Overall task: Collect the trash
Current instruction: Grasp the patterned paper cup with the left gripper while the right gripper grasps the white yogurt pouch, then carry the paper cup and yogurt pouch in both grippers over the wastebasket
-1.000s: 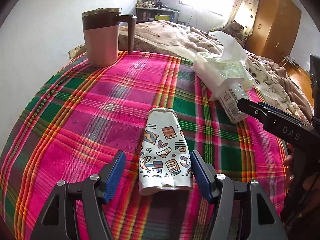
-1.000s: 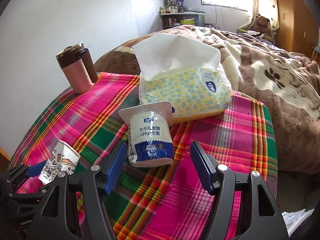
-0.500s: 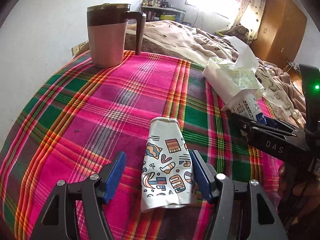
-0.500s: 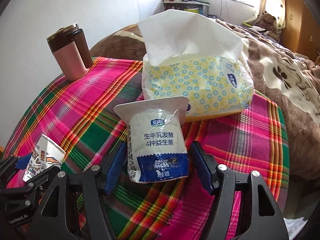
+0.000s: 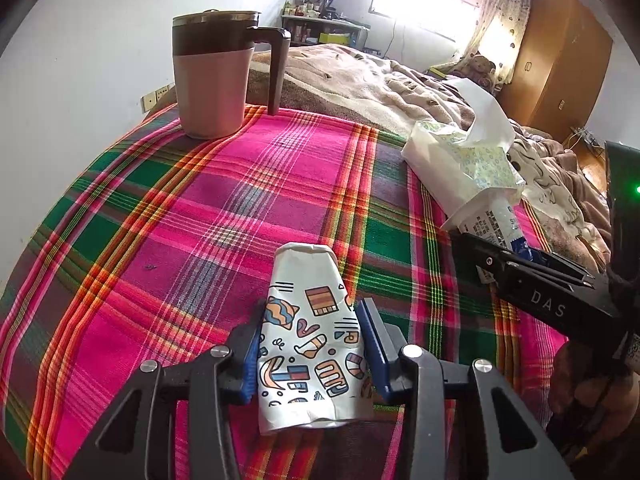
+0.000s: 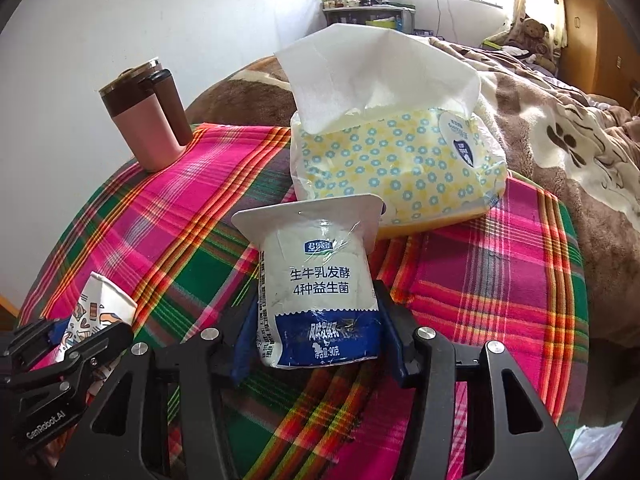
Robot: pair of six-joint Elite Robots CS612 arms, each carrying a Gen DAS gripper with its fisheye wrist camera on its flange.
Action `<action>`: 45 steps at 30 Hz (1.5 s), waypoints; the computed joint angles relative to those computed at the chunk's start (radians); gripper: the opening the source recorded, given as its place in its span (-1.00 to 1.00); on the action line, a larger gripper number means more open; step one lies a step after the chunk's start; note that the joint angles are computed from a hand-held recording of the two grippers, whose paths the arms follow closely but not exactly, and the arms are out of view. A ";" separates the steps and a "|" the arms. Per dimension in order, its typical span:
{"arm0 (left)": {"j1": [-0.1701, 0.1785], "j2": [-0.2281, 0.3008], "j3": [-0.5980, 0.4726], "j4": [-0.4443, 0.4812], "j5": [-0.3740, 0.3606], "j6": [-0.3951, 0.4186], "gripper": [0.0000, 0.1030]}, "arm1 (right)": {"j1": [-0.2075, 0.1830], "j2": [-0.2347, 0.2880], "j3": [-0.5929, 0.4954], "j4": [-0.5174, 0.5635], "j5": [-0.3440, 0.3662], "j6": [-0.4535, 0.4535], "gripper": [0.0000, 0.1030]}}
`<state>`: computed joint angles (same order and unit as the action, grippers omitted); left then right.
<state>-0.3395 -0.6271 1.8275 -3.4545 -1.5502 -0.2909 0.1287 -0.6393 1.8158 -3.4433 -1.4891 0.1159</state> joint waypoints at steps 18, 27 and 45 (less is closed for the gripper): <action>-0.051 -0.085 0.179 -0.219 0.038 0.053 -0.15 | -0.013 -0.064 0.187 -0.248 0.013 0.083 0.03; -0.085 -0.130 0.274 -0.332 0.040 0.072 -0.15 | -0.018 -0.098 0.292 -0.394 -0.009 0.117 0.03; -0.175 -0.168 0.384 -0.497 0.001 0.126 -0.15 | -0.030 -0.115 0.459 -0.654 -0.172 0.197 0.04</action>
